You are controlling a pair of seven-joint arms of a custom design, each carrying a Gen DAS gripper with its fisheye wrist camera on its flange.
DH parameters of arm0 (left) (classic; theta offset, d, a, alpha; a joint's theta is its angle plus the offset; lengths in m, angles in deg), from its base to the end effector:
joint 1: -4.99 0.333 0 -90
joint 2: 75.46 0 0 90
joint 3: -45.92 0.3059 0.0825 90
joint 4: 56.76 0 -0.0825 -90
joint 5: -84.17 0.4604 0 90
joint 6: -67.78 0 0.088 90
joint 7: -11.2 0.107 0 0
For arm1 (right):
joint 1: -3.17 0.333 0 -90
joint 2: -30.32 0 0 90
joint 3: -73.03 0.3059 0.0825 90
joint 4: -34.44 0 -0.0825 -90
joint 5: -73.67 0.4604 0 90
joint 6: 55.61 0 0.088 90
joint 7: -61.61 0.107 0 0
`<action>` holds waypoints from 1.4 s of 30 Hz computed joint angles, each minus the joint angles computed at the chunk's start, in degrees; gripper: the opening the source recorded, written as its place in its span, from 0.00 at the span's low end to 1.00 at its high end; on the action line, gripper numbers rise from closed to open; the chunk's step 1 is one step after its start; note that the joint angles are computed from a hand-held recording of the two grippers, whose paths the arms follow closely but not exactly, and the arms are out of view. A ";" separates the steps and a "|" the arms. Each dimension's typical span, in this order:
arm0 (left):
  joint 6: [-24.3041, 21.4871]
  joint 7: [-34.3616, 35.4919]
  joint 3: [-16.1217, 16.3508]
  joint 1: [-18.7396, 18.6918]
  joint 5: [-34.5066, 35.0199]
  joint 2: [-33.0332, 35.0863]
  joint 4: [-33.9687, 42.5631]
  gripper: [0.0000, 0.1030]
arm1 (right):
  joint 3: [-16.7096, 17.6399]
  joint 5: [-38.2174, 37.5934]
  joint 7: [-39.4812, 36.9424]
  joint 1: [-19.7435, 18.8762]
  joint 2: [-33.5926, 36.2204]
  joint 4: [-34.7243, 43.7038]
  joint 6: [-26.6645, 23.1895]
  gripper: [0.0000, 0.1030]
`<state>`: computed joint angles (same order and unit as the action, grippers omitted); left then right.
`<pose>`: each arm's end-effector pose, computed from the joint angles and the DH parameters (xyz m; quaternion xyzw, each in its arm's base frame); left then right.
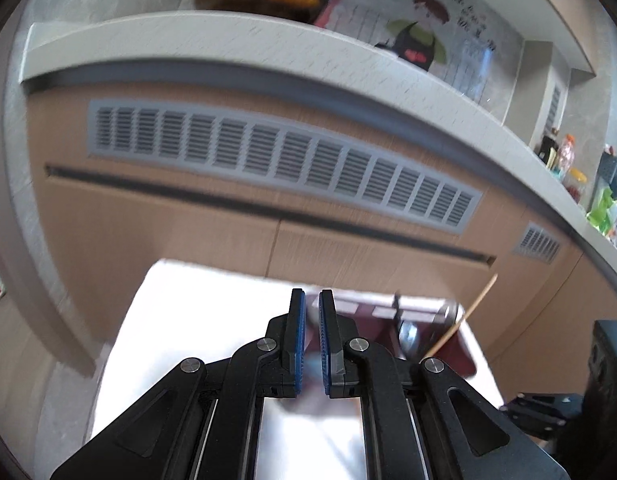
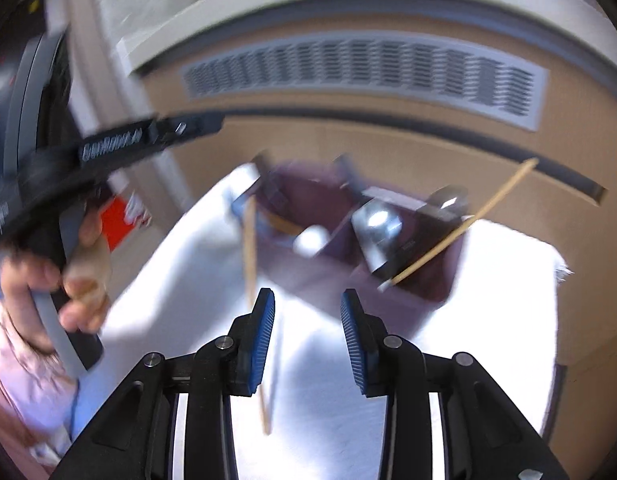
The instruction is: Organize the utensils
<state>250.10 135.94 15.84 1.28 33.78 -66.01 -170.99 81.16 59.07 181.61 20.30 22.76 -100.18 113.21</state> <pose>0.6087 -0.3066 0.4348 -0.5350 0.6865 -0.4688 0.1511 0.5302 0.2693 0.4115 -0.7087 0.6068 -0.1778 0.3131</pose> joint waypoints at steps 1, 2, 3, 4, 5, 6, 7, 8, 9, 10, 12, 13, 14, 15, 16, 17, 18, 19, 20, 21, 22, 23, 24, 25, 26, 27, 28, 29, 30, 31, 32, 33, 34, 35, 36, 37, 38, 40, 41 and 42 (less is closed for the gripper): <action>-1.21 -1.47 0.91 -0.28 0.66 -1.21 -1.41 0.08 | 0.52 -0.93 -0.15 0.15 0.88 0.73 -0.81 0.34; -2.45 -1.27 1.31 -0.17 -0.58 -2.47 -2.75 0.08 | 1.02 -2.41 0.51 0.20 1.87 1.58 -1.48 0.34; -3.72 0.53 1.38 0.20 -3.62 -3.86 -4.16 0.08 | 1.21 -3.19 0.76 0.58 3.07 2.52 -1.92 0.34; -4.78 1.18 2.05 -0.01 -5.02 -5.21 -5.69 0.09 | 1.00 -2.49 -0.13 1.30 4.28 3.43 -2.11 0.34; -5.23 1.29 2.86 -0.50 -5.45 -6.00 -6.65 0.09 | 0.75 -1.57 -1.03 1.96 5.60 4.41 -2.10 0.34; -5.33 1.46 3.62 -1.01 -6.09 -6.99 -7.96 0.12 | 0.51 -1.12 -1.37 2.49 6.84 5.41 -2.16 0.34; -5.22 2.02 4.32 -1.56 -7.10 -7.88 -9.14 0.14 | 0.20 -1.42 -1.02 2.90 7.84 6.29 -2.25 0.34; -5.05 2.95 5.01 -2.12 -8.42 -8.67 -10.20 0.17 | -0.17 -2.91 0.37 3.30 9.01 7.39 -2.49 0.34; -5.05 3.26 5.77 -2.72 -9.03 -9.23 -10.99 0.21 | -0.70 -5.24 2.49 3.79 10.17 8.63 -3.15 0.34; -5.24 3.67 6.56 -3.30 -9.83 -9.70 -11.61 0.22 | -1.30 -7.39 4.53 4.33 11.00 9.60 -3.82 0.33; -6.04 6.13 8.21 -4.53 -13.18 -10.49 -12.36 0.24 | -2.23 -10.01 7.18 5.28 12.40 11.52 -5.53 0.06; -6.45 7.09 9.06 -5.15 -14.49 -10.85 -12.68 0.24 | -2.55 -10.77 7.77 5.66 12.60 12.15 -6.65 0.05; -6.91 8.84 9.92 -5.85 -16.66 -11.30 -13.00 0.24 | -3.08 -13.13 9.82 6.17 12.26 12.40 -7.15 0.05; -7.19 10.52 10.76 -6.60 -18.66 -11.58 -13.15 0.24 | -3.49 -16.09 12.62 6.63 11.44 12.19 -6.99 0.04; -7.48 12.02 11.58 -7.35 -20.45 -11.73 -13.15 0.24 | -3.65 -18.24 14.53 6.68 10.27 11.84 -6.47 0.04; -7.96 12.98 12.36 -8.08 -21.73 -11.91 -13.10 0.24 | -3.71 -20.23 16.23 6.39 8.75 11.26 -5.54 0.04; -8.66 14.39 13.20 -8.81 -23.30 -12.18 -13.17 0.24 | -3.76 -23.89 19.49 5.79 7.39 10.97 -4.57 0.04; -9.33 15.20 13.96 -9.54 -24.11 -12.28 -13.07 0.24 | -3.51 -29.95 25.21 4.93 5.68 11.28 -4.35 0.04; -9.63 15.81 14.62 -10.32 -24.71 -12.32 -12.97 0.24 | -2.90 -34.11 29.08 3.87 4.53 11.73 -4.55 0.04; -9.81 16.32 15.28 -11.10 -25.20 -12.35 -12.93 0.24 | -2.12 -39.11 33.40 2.67 3.51 12.68 -5.12 0.04; -10.10 17.03 15.81 -11.74 -25.84 -12.43 -12.93 0.24 | -1.37 -42.64 36.22 1.71 2.93 13.64 -5.89 0.04; -10.40 17.92 16.24 -12.26 -26.66 -12.59 -13.02 0.24 | -0.73 -45.87 38.70 0.88 2.71 14.93 -6.76 0.04; -10.26 18.21 16.48 -12.69 -26.94 -12.61 -13.05 0.24 | -0.22 -48.50 40.85 0.33 2.77 16.14 -7.45 0.04; -9.92 18.21 16.63 -13.04 -26.93 -12.62 -13.11 0.24 | 0.16 -52.25 44.10 -0.23 3.16 17.58 -8.09 0.04; -9.47 18.58 16.78 -13.33 -27.28 -12.73 -13.34 0.24 | 0.29 -54.77 46.19 -0.42 3.80 18.85 -8.59 0.04; -9.27 18.36 16.93 -13.51 -26.97 -12.69 -13.45 0.24 | 0.35 -56.72 47.43 -0.33 5.75 21.30 -9.38 0.04; -9.25 17.65 17.05 -13.60 -26.15 -12.62 -13.49 0.24 | 0.08 -59.00 49.08 0.05 6.91 22.68 -10.23 0.04; -9.20 16.96 17.20 -13.63 -25.51 -12.65 -13.75 0.24 | -0.42 -59.33 48.88 0.46 7.68 23.51 -10.40 0.04; -9.20 16.34 17.34 -13.64 -24.89 -12.63 -13.91 0.24 | -0.96 -59.26 48.21 0.81 7.83 23.56 -10.45 0.04; -8.94 15.76 17.43 -13.65 -24.31 -12.60 -14.14 0.24 | -1.19 -59.59 48.21 1.29 8.86 24.37 -11.18 0.04; -8.53 15.13 17.51 -13.67 -23.77 -12.48 -14.25 0.24 | -1.70 -59.09 47.65 1.56 9.67 24.81 -10.92 0.04; -8.24 14.71 17.60 -13.66 -23.58 -12.34 -14.32 0.24 | -2.17 -59.36 47.88 1.89 10.49 25.18 -10.65 0.04; -8.17 14.21 17.68 -13.62 -23.31 -12.13 -14.31 0.25 | -2.70 -61.24 49.86 2.30 11.03 25.29 -10.56 0.04; -8.14 13.21 17.71 -13.52 -22.56 -11.90 -14.32 0.26 | -3.27 -63.03 51.77 2.52 11.18 24.92 -9.90 0.05; -8.11 12.49 17.70 -13.44 -22.09 -11.76 -14.36 0.28 | -3.68 -63.85 52.65 2.62 11.39 24.55 -8.96 0.05; -8.20 11.03 17.65 -13.31 -20.84 -11.55 -14.38 0.29 | -3.94 -62.54 51.65 2.59 11.94 24.42 -8.09 0.06; -8.32 10.65 17.62 -13.26 -20.51 -11.57 -14.48 0.30 | -4.03 -60.36 49.94 2.71 12.01 23.91 -7.95 0.09; -8.29 10.04 17.44 -13.35 -19.76 -11.88 -14.85 0.31 | -4.19 -55.15 45.92 2.79 11.60 22.24 -7.14 0.17; -8.13 10.25 17.39 -13.52 -19.85 -12.23 -15.11 0.33 | -4.35 -54.69 46.15 2.90 10.80 21.09 -6.72 0.22; -7.91 10.61 17.35 -13.79 -20.04 -12.67 -15.44 0.36 | -4.41 -55.36 47.42 2.99 9.75 19.79 -6.45 0.28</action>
